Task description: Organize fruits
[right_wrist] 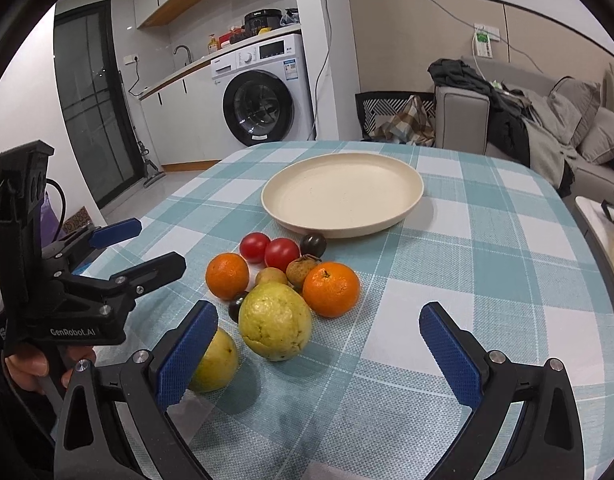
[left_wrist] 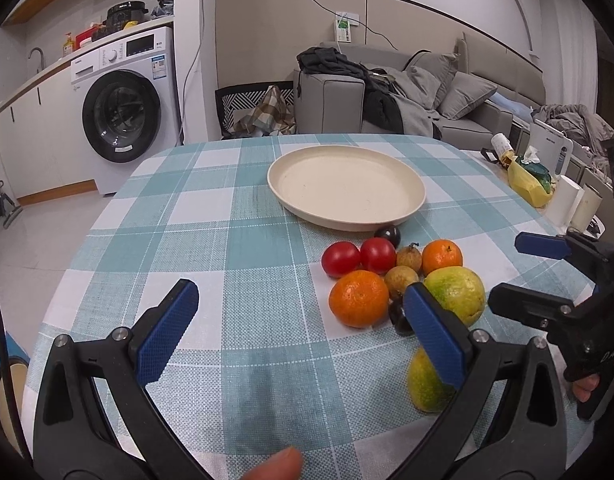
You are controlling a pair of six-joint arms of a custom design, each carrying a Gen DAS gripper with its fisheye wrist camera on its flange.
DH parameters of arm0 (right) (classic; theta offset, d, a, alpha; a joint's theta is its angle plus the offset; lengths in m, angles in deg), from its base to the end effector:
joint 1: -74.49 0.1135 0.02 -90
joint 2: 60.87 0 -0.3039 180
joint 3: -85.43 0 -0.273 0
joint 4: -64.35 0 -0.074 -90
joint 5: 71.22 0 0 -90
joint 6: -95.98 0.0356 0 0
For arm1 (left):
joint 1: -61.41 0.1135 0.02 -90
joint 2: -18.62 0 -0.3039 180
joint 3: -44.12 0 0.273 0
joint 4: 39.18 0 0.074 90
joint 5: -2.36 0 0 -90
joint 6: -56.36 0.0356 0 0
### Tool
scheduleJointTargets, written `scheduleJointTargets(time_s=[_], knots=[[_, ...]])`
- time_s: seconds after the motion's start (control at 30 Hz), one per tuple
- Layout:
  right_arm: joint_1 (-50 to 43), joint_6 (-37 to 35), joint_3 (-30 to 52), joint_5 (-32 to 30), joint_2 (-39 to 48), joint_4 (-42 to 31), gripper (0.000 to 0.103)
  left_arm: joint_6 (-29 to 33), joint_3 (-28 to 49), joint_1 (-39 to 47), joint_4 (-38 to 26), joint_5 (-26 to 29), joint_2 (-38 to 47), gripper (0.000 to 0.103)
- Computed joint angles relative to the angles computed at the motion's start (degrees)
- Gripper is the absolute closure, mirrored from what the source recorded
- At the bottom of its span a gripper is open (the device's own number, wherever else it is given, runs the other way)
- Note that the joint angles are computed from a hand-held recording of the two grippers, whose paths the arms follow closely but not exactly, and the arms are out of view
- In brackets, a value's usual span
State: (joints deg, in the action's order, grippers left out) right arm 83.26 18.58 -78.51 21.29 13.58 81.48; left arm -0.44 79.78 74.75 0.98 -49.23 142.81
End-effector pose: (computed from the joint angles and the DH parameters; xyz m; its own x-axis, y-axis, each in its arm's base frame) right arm 0.1623 0.0235 0.1015 -0.6622 0.1184 -0.7399 0.0253 0.9904 0.1358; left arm 0.2634 0.0397 0.0158 -0.4877 0.3253 -0.8102 0.5830 0.8121 -0.0248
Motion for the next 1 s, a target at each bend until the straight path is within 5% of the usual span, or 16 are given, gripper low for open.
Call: scheduleJointTargets(time_s=[0.3,0.57,0.8,1.0], knots=[[-3.86,1.72,2.23,-6.07,4.8,-0.85,0.002,2.98,2.58,0.72,-8.28,1.65,-1.0,0.001],[-5.64,2.92,5.01,-12.13,13.08,0.52,0.023,9.46,1.9,2.49,-15.57,5.55,-3.19,0.004],[-6.49,3.66,6.08,-17.65,16.89,3.13,0.052,13.52,1.0,2.18,-18.12,5.95,-3.25,0.008],[-3.84,4.69,4.34,-14.03,13.01,2.12,0.054,17.3,0.39,1.8,-20.7,6.08,-3.25,0.008]])
